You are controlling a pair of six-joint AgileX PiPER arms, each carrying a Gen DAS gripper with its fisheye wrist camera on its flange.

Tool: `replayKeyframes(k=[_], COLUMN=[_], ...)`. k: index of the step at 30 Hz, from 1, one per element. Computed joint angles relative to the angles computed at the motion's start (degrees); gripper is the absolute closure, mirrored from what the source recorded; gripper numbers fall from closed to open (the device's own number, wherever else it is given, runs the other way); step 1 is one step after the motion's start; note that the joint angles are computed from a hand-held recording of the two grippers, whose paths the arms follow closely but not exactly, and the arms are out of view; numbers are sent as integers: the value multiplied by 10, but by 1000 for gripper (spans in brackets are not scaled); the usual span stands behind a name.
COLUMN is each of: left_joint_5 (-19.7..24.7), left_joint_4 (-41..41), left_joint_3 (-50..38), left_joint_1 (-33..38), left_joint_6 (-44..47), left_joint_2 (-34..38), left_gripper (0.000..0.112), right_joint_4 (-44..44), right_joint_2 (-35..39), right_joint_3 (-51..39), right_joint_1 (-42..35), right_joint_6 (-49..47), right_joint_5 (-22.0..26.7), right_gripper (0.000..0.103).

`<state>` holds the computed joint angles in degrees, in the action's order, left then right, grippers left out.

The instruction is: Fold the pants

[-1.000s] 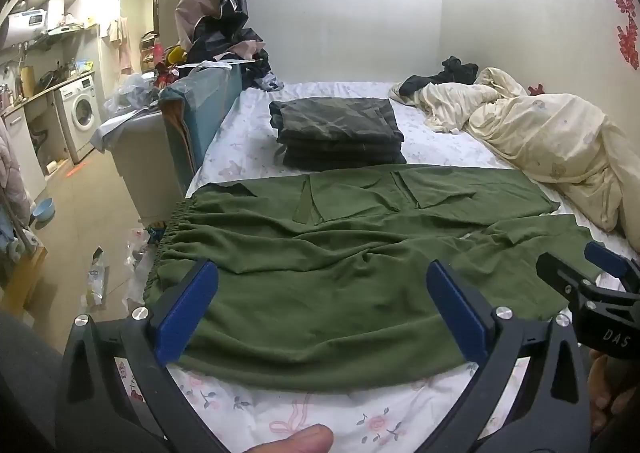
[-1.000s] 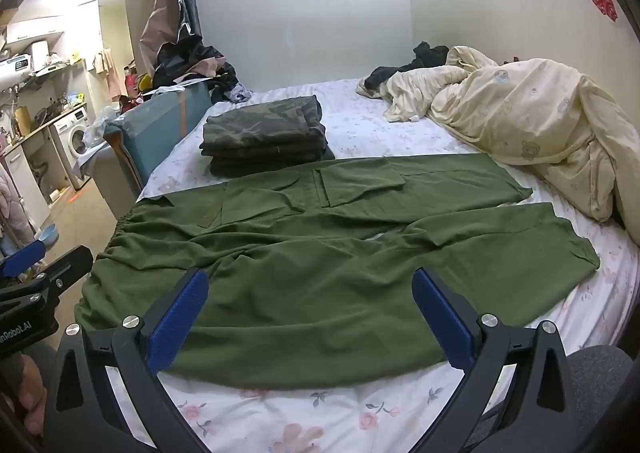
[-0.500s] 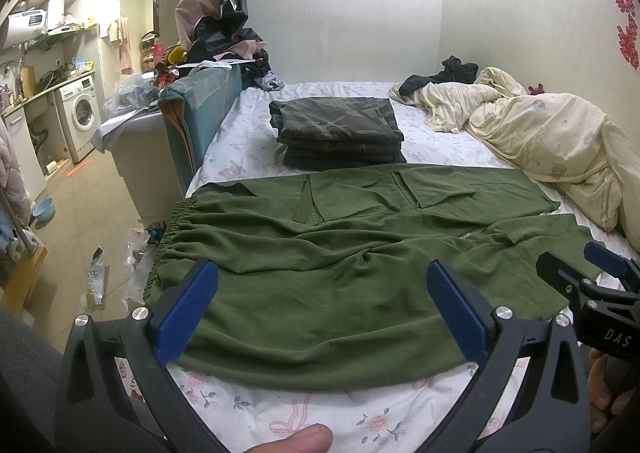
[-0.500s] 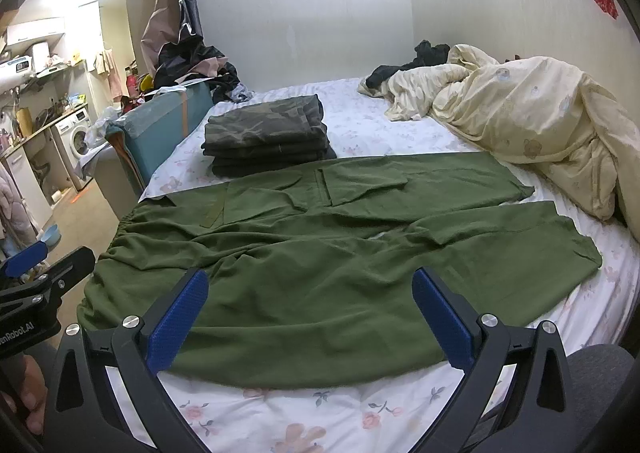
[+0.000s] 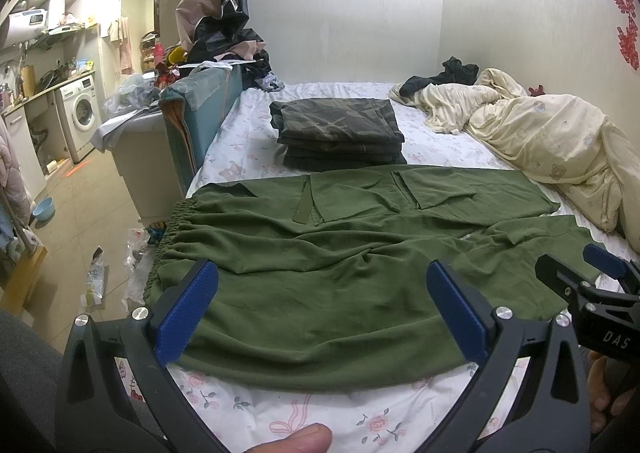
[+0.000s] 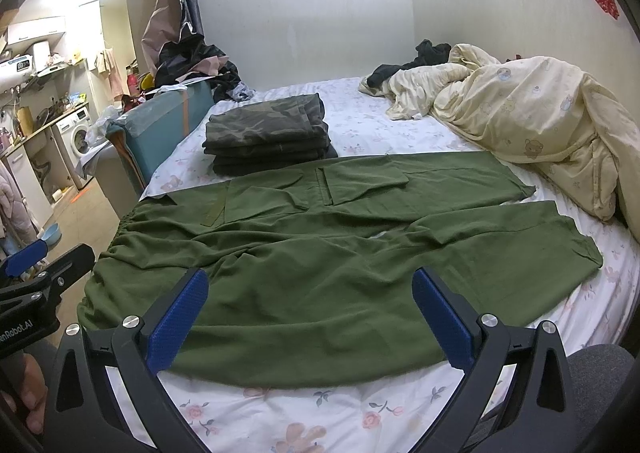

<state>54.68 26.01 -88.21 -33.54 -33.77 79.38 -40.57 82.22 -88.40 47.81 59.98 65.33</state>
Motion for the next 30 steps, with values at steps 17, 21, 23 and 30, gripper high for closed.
replayKeyframes(k=[17,21,23,30], left_joint_5=[3,-3,-3,-3], left_joint_4=[4,-1,-2,-5], left_joint_3=[-4,5,6,4], left_joint_1=[-6,1,2,4], left_joint_6=[-3,1,2,5], left_joint_2=[3,-4,-5,-4], left_gripper=[10,10,10,10], right_joint_4=[-1,0,0,0], right_joint_2=[1,0,0,-1], right_joint_3=[1,2,1,1], right_joint_1=[2,1,1,1], right_joint_6=[2,1,1,1], right_joint_5=[-1,-2,-1,-1], right_gripper=[0,0,0,0])
